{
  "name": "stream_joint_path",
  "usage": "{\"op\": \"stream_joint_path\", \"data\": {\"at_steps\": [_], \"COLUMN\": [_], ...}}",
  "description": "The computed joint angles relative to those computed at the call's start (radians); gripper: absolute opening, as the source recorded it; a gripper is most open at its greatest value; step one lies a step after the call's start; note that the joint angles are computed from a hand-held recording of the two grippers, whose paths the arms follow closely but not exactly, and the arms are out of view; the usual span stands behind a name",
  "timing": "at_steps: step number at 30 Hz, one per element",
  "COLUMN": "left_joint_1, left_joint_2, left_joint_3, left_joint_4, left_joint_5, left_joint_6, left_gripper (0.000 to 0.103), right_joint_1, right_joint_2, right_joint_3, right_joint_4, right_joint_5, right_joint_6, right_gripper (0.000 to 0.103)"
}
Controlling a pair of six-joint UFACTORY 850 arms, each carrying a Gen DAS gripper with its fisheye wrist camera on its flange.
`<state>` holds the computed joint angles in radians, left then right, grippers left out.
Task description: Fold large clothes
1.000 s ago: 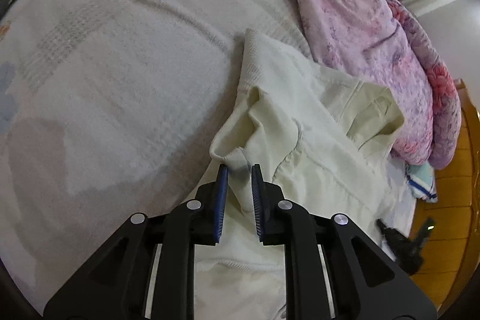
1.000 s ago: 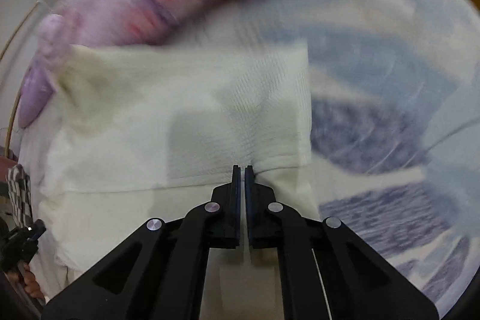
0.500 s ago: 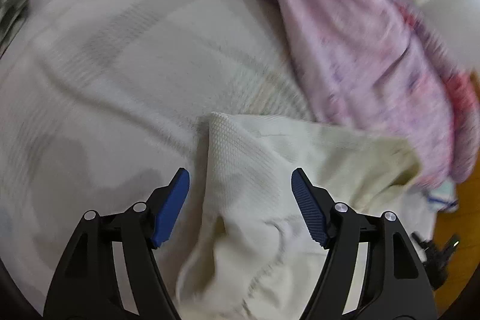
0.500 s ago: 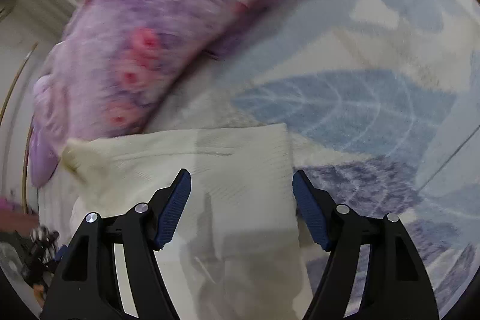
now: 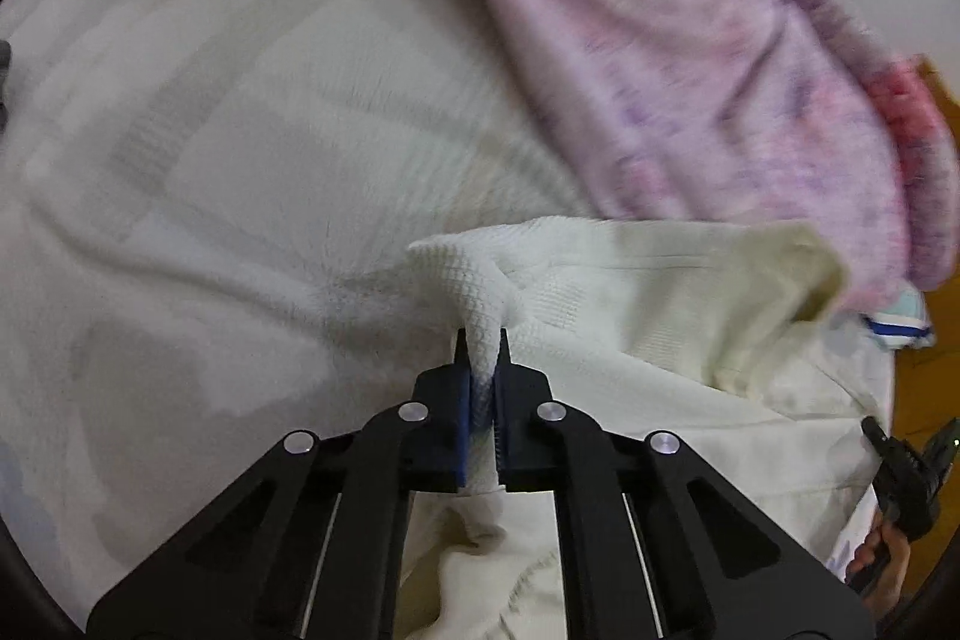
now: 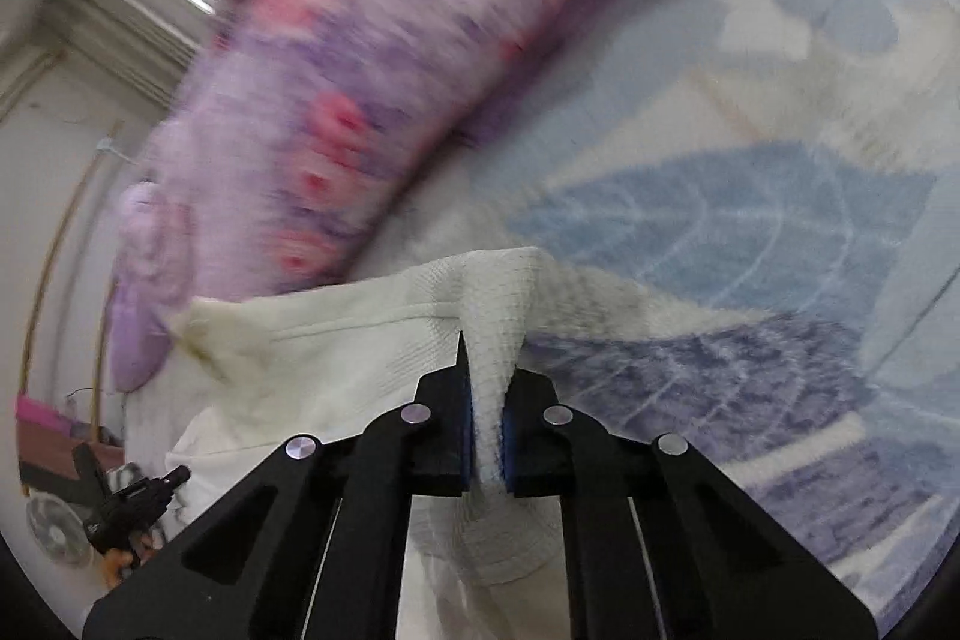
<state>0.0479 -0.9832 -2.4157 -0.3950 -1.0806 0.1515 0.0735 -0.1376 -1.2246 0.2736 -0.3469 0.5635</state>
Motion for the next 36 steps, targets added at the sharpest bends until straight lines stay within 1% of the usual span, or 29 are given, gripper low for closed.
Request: {"op": "stream_joint_path", "data": {"at_steps": [2,3,5,6,8,10,13,15,17,18,19,20,21,23,24,26,27,28,29,30,31,32,33,36], "left_joint_1": [0.015,0.027,0.044,0.050,0.071,0.087,0.118,0.137,0.155,0.161,0.169,0.178,0.185,0.205,0.216,0.246,0.257,0.266,0.277,0.286,0.295,0.300,0.306,0.306], "left_joint_2": [0.086,0.144,0.249,0.300,0.391,0.468,0.569,0.638,0.688,0.702,0.716,0.727,0.742,0.781,0.796,0.837,0.853,0.874,0.901,0.916,0.924,0.932,0.939,0.955], "left_joint_3": [0.110,0.185,0.324,0.386,0.498,0.595,0.732,0.833,0.913,0.938,0.968,0.987,1.016,1.072,1.091,1.137,1.152,1.167,1.191,1.201,1.214,1.225,1.231,1.246], "left_joint_4": [-0.050,-0.088,-0.128,-0.136,-0.154,-0.149,-0.137,-0.085,-0.044,-0.033,-0.022,-0.013,0.017,0.035,0.037,0.020,0.021,0.018,0.005,-0.015,-0.043,-0.073,-0.088,-0.160], "left_joint_5": [0.037,0.053,0.085,0.090,0.097,0.107,0.083,0.070,0.053,0.039,0.009,-0.017,-0.044,-0.063,-0.067,-0.079,-0.080,-0.079,-0.071,-0.071,-0.072,-0.076,-0.076,-0.040], "left_joint_6": [0.048,0.085,0.149,0.171,0.221,0.247,0.257,0.233,0.197,0.182,0.164,0.152,0.118,0.076,0.063,0.034,0.019,0.004,-0.011,-0.014,-0.011,-0.018,-0.023,-0.044], "left_gripper": [0.005,0.005,0.005,0.005,0.005,0.005,0.005,0.005,0.005,0.005,0.005,0.006,0.010,0.014,0.015,0.024,0.039,0.056,0.061,0.062,0.062,0.064,0.067,0.070], "right_joint_1": [0.028,0.051,0.075,0.088,0.126,0.173,0.244,0.294,0.362,0.380,0.392,0.404,0.424,0.479,0.495,0.531,0.549,0.559,0.563,0.576,0.584,0.587,0.592,0.599], "right_joint_2": [0.059,0.093,0.175,0.210,0.267,0.362,0.461,0.514,0.572,0.588,0.610,0.628,0.650,0.695,0.703,0.725,0.733,0.742,0.748,0.751,0.756,0.765,0.771,0.789], "right_joint_3": [0.025,0.043,0.086,0.105,0.137,0.197,0.272,0.318,0.373,0.393,0.418,0.438,0.458,0.491,0.494,0.502,0.505,0.510,0.515,0.510,0.511,0.518,0.521,0.526], "right_joint_4": [-0.093,-0.153,-0.203,-0.230,-0.320,-0.397,-0.450,-0.463,-0.467,-0.441,-0.376,-0.339,-0.320,-0.323,-0.334,-0.353,-0.360,-0.354,-0.351,-0.366,-0.373,-0.367,-0.371,-0.390], "right_joint_5": [0.007,0.010,-0.003,-0.013,-0.039,-0.087,-0.149,-0.196,-0.272,-0.293,-0.312,-0.331,-0.353,-0.376,-0.390,-0.399,-0.403,-0.393,-0.386,-0.388,-0.382,-0.361,-0.346,-0.293], "right_joint_6": [0.059,0.111,0.155,0.186,0.303,0.434,0.580,0.655,0.766,0.788,0.786,0.808,0.853,0.958,0.994,1.071,1.111,1.134,1.148,1.180,1.202,1.212,1.230,1.280], "right_gripper": [0.005,0.005,0.005,0.005,0.005,0.005,0.005,0.005,0.006,0.007,0.011,0.013,0.016,0.018,0.021,0.021,0.026,0.038,0.044,0.055,0.059,0.059,0.059,0.060]}}
